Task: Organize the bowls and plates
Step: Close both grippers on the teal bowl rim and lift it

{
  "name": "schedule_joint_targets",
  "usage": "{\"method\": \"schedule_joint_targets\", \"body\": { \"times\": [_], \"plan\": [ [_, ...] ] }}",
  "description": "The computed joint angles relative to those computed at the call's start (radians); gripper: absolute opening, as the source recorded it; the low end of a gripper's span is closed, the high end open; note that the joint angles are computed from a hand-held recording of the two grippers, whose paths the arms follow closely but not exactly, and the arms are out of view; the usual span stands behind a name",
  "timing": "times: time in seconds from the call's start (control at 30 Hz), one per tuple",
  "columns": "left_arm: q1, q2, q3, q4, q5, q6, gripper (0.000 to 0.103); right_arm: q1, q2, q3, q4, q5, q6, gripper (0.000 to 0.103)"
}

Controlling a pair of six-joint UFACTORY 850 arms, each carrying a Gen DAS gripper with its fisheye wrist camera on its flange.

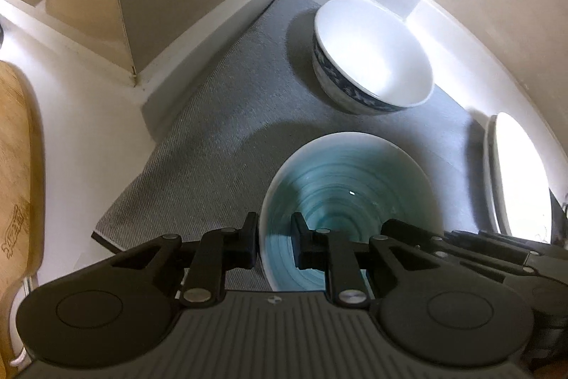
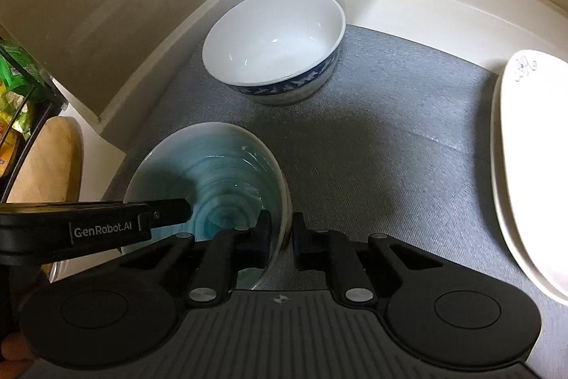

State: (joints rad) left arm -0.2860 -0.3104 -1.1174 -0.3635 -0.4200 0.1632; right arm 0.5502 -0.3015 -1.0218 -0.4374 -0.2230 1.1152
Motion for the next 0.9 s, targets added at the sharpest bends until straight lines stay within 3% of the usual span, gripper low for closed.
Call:
{"method": "schedule_joint_targets", "body": {
  "times": [0.37,0.67,0.9],
  "plan": [
    [-0.011,0.109,0.063,-0.074,0.011,0.082,0.02,0.036,0.099,0.061,-0.243,-0.03,0.249,0.012],
    [-0.051,0.206,0.113,-0.158,0.017,0.185,0.02,0.086,0.219,0.132,-0.459,-0.123,0.502,0.012],
    [-0.102,0.252,0.147,-0.229,-0.003,0.285,0.02,0.135,0.34,0.226,-0.485,-0.215,0.611,0.012]
  ]
}}
